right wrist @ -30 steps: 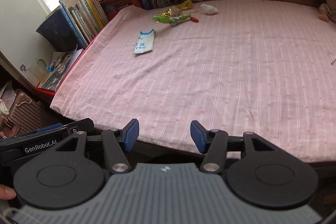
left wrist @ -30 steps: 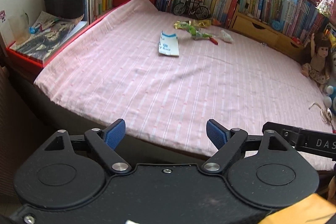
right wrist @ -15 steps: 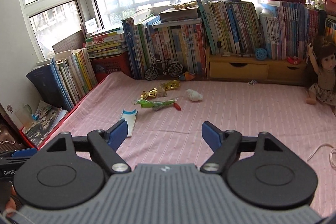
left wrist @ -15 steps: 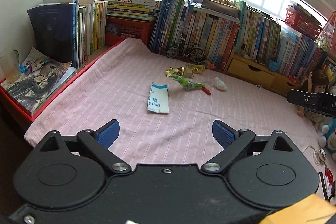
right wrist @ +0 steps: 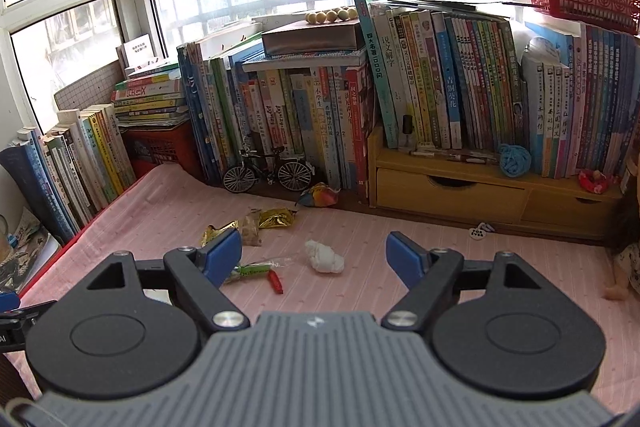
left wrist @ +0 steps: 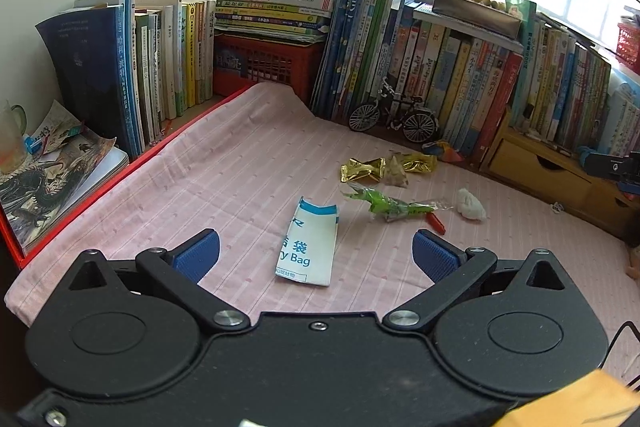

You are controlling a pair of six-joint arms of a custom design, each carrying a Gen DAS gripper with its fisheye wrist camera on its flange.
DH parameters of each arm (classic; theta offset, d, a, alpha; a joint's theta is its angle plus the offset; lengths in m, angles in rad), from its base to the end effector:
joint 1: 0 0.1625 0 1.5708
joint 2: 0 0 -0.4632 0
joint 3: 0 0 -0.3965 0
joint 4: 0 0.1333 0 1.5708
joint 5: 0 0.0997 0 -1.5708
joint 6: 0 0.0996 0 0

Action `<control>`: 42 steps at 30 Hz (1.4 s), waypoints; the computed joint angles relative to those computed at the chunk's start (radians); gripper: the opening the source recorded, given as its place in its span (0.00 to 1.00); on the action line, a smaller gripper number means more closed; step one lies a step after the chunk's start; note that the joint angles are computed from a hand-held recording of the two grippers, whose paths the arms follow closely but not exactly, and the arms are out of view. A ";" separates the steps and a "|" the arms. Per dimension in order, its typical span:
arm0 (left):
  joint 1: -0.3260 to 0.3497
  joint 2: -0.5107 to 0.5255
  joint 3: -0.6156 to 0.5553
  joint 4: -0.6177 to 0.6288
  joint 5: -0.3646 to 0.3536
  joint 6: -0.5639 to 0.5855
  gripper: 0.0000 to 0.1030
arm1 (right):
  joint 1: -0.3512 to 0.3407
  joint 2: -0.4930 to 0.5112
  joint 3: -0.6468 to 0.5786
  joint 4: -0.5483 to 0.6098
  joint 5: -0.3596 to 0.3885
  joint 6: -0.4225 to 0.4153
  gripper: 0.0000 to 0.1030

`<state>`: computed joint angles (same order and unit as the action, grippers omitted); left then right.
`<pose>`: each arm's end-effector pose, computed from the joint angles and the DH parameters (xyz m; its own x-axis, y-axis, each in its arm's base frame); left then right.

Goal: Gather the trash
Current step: 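Raise both tools back over the bed, then move the right gripper to the white tissue while the left moves to the paper bag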

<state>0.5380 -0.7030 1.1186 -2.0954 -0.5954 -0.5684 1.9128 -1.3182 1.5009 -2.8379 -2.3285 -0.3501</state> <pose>-0.5947 -0.6061 0.2572 -0.7669 0.0928 -0.6350 0.5231 0.6637 -0.5347 0.2678 -0.5588 0.5933 -0.7805 0.1578 0.6050 -0.4519 0.5264 -0.7202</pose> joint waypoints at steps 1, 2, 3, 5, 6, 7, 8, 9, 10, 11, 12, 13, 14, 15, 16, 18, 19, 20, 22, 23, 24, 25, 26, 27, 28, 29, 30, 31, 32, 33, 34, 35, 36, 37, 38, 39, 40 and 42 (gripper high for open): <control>0.007 0.019 -0.018 0.009 0.005 0.002 0.99 | -0.016 0.008 -0.015 0.013 0.017 -0.008 0.85; 0.015 0.038 -0.039 0.023 0.009 0.003 0.99 | -0.032 0.016 -0.030 0.024 0.033 -0.018 0.85; 0.022 0.057 -0.058 0.036 0.010 0.003 0.99 | -0.050 0.026 -0.049 0.040 0.049 -0.032 0.85; 0.036 0.085 -0.087 0.053 0.009 0.002 0.99 | -0.075 0.042 -0.071 0.061 0.074 -0.051 0.85; 0.043 0.100 -0.102 0.062 0.010 0.000 0.99 | -0.087 0.050 -0.083 0.072 0.086 -0.062 0.85; 0.050 0.115 -0.118 0.074 0.012 -0.004 0.99 | -0.096 0.056 -0.092 0.079 0.095 -0.069 0.85; 0.057 0.126 -0.130 0.084 0.014 -0.008 0.99 | -0.108 0.066 -0.103 0.090 0.104 -0.078 0.85; 0.063 0.134 -0.139 0.090 0.013 -0.009 0.99 | -0.117 0.074 -0.112 0.097 0.111 -0.085 0.85; 0.070 0.145 -0.151 0.100 0.011 -0.009 0.99 | -0.129 0.085 -0.125 0.104 0.117 -0.091 0.85; 0.076 0.152 -0.160 0.116 0.010 -0.017 0.99 | -0.138 0.094 -0.135 0.110 0.120 -0.092 0.85; 0.084 0.160 -0.171 0.140 0.011 -0.028 0.99 | -0.148 0.103 -0.145 0.119 0.123 -0.092 0.85; 0.090 0.167 -0.181 0.159 0.012 -0.035 0.99 | -0.156 0.111 -0.155 0.128 0.127 -0.089 0.85; 0.095 0.172 -0.186 0.165 0.014 -0.038 0.99 | -0.163 0.117 -0.160 0.134 0.131 -0.086 0.85; 0.101 0.177 -0.191 0.174 0.015 -0.041 0.99 | -0.174 0.123 -0.169 0.145 0.138 -0.083 0.85; 0.106 0.181 -0.195 0.186 0.016 -0.047 0.99 | -0.181 0.129 -0.174 0.154 0.143 -0.081 0.85; 0.115 0.190 -0.206 0.200 0.017 -0.055 0.99 | -0.193 0.144 -0.188 0.174 0.147 -0.080 0.85; 0.119 0.195 -0.211 0.208 0.018 -0.060 0.99 | -0.200 0.151 -0.196 0.187 0.151 -0.077 0.85; 0.122 0.200 -0.216 0.215 0.020 -0.065 0.99 | -0.205 0.157 -0.203 0.200 0.156 -0.071 0.85; 0.129 0.209 -0.224 0.225 0.022 -0.076 0.99 | -0.214 0.171 -0.217 0.219 0.163 -0.061 0.85; 0.131 0.212 -0.227 0.225 0.020 -0.077 0.99 | -0.217 0.178 -0.223 0.226 0.165 -0.059 0.85; 0.133 0.214 -0.228 0.221 0.017 -0.075 0.99 | -0.220 0.185 -0.230 0.234 0.167 -0.056 0.85; 0.135 0.217 -0.229 0.215 0.014 -0.071 0.99 | -0.224 0.194 -0.239 0.243 0.170 -0.054 0.84; 0.138 0.220 -0.230 0.213 0.011 -0.066 0.99 | -0.226 0.202 -0.247 0.252 0.171 -0.053 0.84; 0.140 0.225 -0.236 0.215 0.010 -0.064 0.99 | -0.228 0.209 -0.254 0.261 0.169 -0.052 0.84; 0.143 0.231 -0.243 0.222 0.009 -0.064 0.99 | -0.230 0.218 -0.264 0.277 0.164 -0.049 0.83; 0.145 0.236 -0.249 0.226 0.010 -0.063 0.99 | -0.231 0.225 -0.272 0.292 0.159 -0.046 0.82; 0.148 0.243 -0.255 0.226 0.012 -0.059 0.99 | -0.232 0.233 -0.281 0.308 0.152 -0.042 0.82; 0.151 0.247 -0.259 0.225 0.012 -0.055 0.99 | -0.234 0.239 -0.287 0.318 0.148 -0.039 0.81; 0.154 0.253 -0.266 0.228 0.011 -0.053 0.99 | -0.235 0.244 -0.291 0.328 0.144 -0.035 0.80; 0.158 0.260 -0.276 0.232 0.007 -0.052 0.98 | -0.236 0.248 -0.296 0.340 0.139 -0.031 0.79; 0.161 0.266 -0.285 0.240 0.002 -0.054 0.98 | -0.237 0.251 -0.299 0.351 0.135 -0.027 0.77; 0.165 0.272 -0.295 0.250 -0.007 -0.058 0.97 | -0.238 0.253 -0.302 0.361 0.134 -0.023 0.75; 0.168 0.276 -0.306 0.264 -0.019 -0.064 0.96 | -0.239 0.255 -0.305 0.373 0.136 -0.020 0.74; 0.173 0.282 -0.321 0.288 -0.036 -0.077 0.95 | -0.241 0.256 -0.307 0.383 0.140 -0.020 0.71; 0.176 0.286 -0.334 0.310 -0.056 -0.092 0.92 | -0.243 0.257 -0.308 0.392 0.145 -0.020 0.68; 0.178 0.286 -0.334 0.312 -0.070 -0.102 0.90 | -0.243 0.257 -0.309 0.400 0.148 -0.019 0.67; 0.176 0.283 -0.322 0.294 -0.064 -0.100 0.90 | -0.245 0.259 -0.314 0.416 0.154 -0.011 0.62; 0.175 0.282 -0.317 0.281 -0.067 -0.091 0.84 | -0.247 0.260 -0.319 0.431 0.159 0.004 0.55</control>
<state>0.7125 -0.4207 0.8021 -1.8145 -0.6626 -0.6590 1.6660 -1.0579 1.1815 -2.4070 -2.1699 -0.3466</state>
